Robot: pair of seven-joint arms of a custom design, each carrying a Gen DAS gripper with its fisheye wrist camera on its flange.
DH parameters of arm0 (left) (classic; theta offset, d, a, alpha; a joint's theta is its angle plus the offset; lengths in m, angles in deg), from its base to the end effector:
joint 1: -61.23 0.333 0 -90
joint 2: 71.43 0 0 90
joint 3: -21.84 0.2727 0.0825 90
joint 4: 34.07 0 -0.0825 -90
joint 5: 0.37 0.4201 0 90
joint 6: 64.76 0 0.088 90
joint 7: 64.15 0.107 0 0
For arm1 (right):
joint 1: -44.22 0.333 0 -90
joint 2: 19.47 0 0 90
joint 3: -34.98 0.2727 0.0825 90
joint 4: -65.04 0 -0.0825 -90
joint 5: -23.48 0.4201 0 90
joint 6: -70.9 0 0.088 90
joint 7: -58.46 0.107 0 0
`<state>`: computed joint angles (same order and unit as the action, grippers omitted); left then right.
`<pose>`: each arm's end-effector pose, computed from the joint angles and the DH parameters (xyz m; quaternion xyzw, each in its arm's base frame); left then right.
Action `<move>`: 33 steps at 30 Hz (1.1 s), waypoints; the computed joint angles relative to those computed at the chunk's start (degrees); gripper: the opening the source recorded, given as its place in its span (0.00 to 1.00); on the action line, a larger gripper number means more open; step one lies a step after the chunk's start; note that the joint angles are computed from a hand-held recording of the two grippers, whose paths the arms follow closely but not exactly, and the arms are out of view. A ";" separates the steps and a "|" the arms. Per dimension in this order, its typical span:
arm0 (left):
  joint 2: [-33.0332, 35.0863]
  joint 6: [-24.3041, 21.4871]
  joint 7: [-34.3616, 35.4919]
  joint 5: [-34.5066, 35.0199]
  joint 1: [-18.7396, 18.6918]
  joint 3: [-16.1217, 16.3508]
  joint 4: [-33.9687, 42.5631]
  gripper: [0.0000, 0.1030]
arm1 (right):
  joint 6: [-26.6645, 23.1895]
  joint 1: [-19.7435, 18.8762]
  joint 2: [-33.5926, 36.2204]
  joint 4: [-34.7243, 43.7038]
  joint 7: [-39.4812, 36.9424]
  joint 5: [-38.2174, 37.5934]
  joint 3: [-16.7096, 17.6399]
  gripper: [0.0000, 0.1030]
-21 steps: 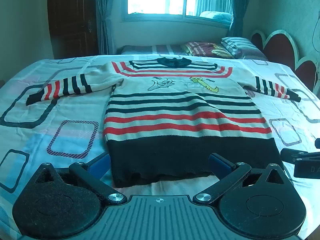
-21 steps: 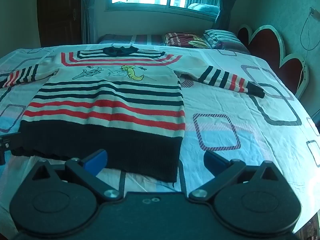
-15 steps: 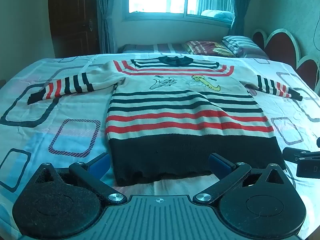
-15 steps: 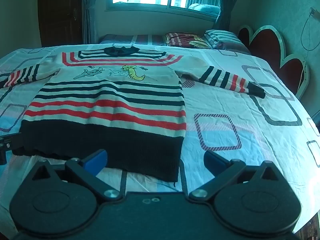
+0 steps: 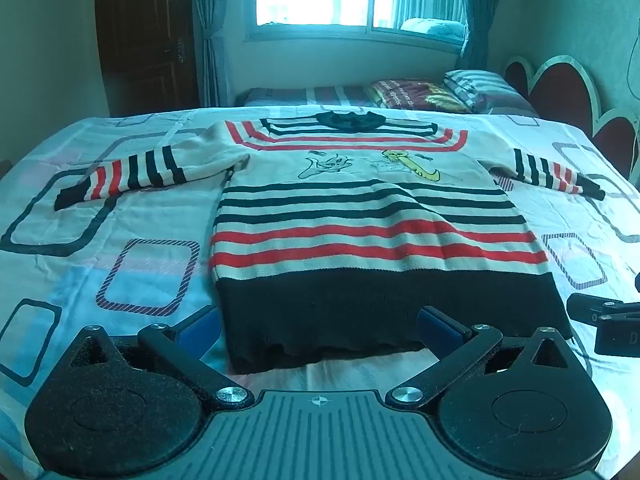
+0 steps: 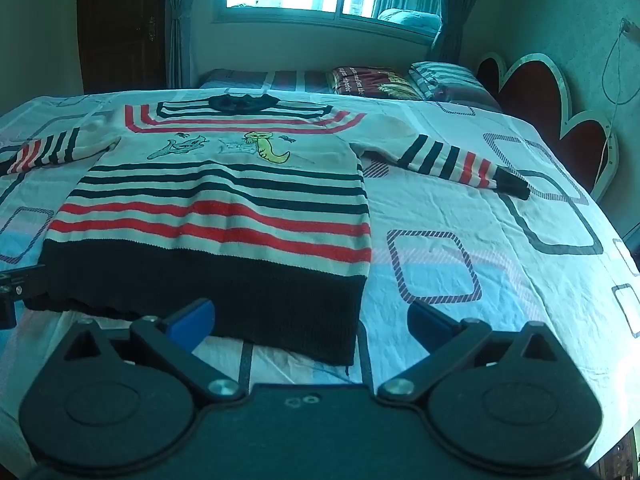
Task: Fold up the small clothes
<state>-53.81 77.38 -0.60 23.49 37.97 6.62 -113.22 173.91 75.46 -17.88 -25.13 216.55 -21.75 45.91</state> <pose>0.5834 -0.4281 0.5941 -0.5088 0.7560 -0.3437 0.2268 0.5010 0.3709 0.6100 -0.5295 0.7535 -0.3571 0.1561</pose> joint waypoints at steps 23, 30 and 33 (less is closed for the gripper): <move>0.69 -0.22 0.44 0.41 -0.39 0.15 0.89 1.00 | 1.14 -0.34 -0.29 -0.52 0.10 0.48 -0.13 1.00; 0.73 -0.45 0.38 0.38 -0.31 0.20 1.01 1.00 | 1.26 -0.40 -0.29 -0.52 0.21 0.66 -0.10 1.00; 0.90 -0.57 0.38 0.32 -0.26 0.24 1.26 1.00 | 1.33 -0.42 -0.16 -0.42 0.05 0.61 -0.10 0.99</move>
